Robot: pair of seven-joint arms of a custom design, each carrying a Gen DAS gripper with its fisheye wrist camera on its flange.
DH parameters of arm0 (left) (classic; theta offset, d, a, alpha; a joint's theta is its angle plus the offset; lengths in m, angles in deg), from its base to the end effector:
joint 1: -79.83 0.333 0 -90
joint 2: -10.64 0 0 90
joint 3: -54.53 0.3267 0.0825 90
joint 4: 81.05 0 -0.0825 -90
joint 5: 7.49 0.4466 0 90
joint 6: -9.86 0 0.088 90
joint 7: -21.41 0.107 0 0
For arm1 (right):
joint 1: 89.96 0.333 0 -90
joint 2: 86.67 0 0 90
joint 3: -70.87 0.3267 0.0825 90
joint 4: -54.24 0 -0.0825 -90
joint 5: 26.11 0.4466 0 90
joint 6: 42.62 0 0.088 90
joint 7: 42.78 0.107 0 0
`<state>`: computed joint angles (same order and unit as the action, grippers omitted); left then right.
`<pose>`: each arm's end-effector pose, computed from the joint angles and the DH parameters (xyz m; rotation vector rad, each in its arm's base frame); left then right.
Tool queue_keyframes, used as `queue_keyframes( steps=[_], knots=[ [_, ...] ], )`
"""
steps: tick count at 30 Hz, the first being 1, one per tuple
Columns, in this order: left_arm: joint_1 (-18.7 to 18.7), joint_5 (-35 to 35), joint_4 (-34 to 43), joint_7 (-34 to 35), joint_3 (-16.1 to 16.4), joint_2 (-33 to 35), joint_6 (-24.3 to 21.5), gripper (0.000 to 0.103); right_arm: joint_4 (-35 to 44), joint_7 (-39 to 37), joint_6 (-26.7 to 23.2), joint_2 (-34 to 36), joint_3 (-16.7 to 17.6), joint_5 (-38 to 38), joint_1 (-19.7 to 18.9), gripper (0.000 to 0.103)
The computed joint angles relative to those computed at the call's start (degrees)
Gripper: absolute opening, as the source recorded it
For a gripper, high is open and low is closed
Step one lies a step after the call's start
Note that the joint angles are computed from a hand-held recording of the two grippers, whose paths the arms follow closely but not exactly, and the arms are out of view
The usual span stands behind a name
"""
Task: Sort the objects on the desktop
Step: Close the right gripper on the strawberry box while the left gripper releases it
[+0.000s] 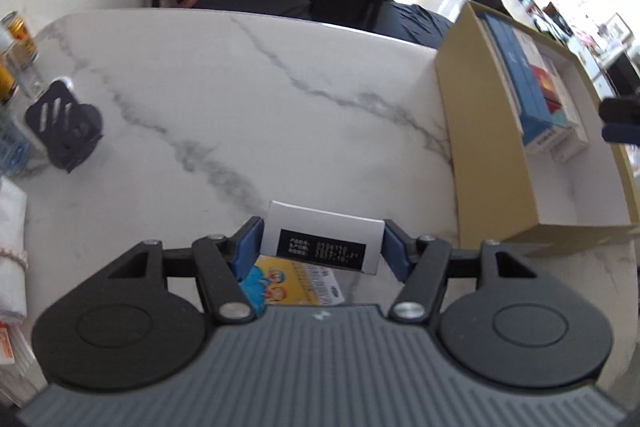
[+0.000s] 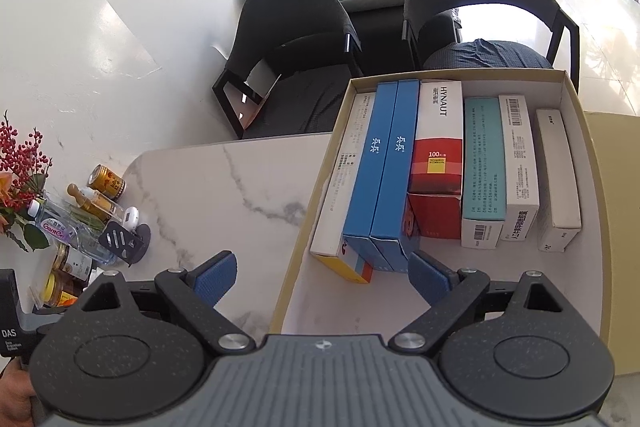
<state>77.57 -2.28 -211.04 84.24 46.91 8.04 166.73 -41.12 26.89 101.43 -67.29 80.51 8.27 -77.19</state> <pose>0.5921 -0.1071 0.4072 -2.1842 1.7389 -0.6166 0.7043 0.2704 0.4532 -1.9699 1.4223 0.0414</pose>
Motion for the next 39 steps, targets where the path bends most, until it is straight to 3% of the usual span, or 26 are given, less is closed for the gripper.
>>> queue_keyframes(
  steps=[4, 9, 21, 25, 27, 29, 33, 39],
  knots=[
    [-1.70, 1.08, 4.08, 5.89, -1.00, 3.86, -0.33, 0.059, -0.42, -0.45, -0.29, -0.36, 0.16, 0.68, -0.23, 0.094],
    [-2.02, -5.18, 6.98, 13.67, -1.56, 7.62, -1.05, 0.061, -0.93, -1.54, -0.93, -0.74, 0.35, 1.41, -0.18, 0.093],
    [-1.96, -4.08, 4.63, 11.06, -0.33, 5.60, -0.24, 0.078, -0.36, -6.19, -3.44, -0.58, 1.06, 3.11, 0.38, 0.093],
    [-1.21, -7.09, 3.13, 11.33, -0.11, 4.81, 0.49, 0.088, 0.22, -13.04, -5.82, -0.39, 2.08, 4.91, 0.03, 0.090],
    [-0.83, -9.29, 2.62, 11.79, -0.05, 4.49, 0.87, 0.089, 0.68, -21.01, -9.50, -0.44, 3.02, 6.51, -0.77, 0.081],
    [-0.66, -10.61, 2.28, 12.41, -0.07, 4.31, 1.06, 0.089, 1.24, -30.24, -14.17, -0.50, 3.51, 7.27, -1.21, 0.078],
    [-0.62, -11.49, 1.92, 12.89, -0.12, 4.10, 1.12, 0.091, 1.62, -43.07, -16.13, -0.32, 2.83, 3.09, 1.34, 0.071],
    [-0.59, -10.67, 1.88, 12.40, -0.04, 3.93, 1.00, 0.091, 4.45, -42.65, -15.44, 3.85, 1.67, -4.54, 5.43, 0.062]
  ],
)
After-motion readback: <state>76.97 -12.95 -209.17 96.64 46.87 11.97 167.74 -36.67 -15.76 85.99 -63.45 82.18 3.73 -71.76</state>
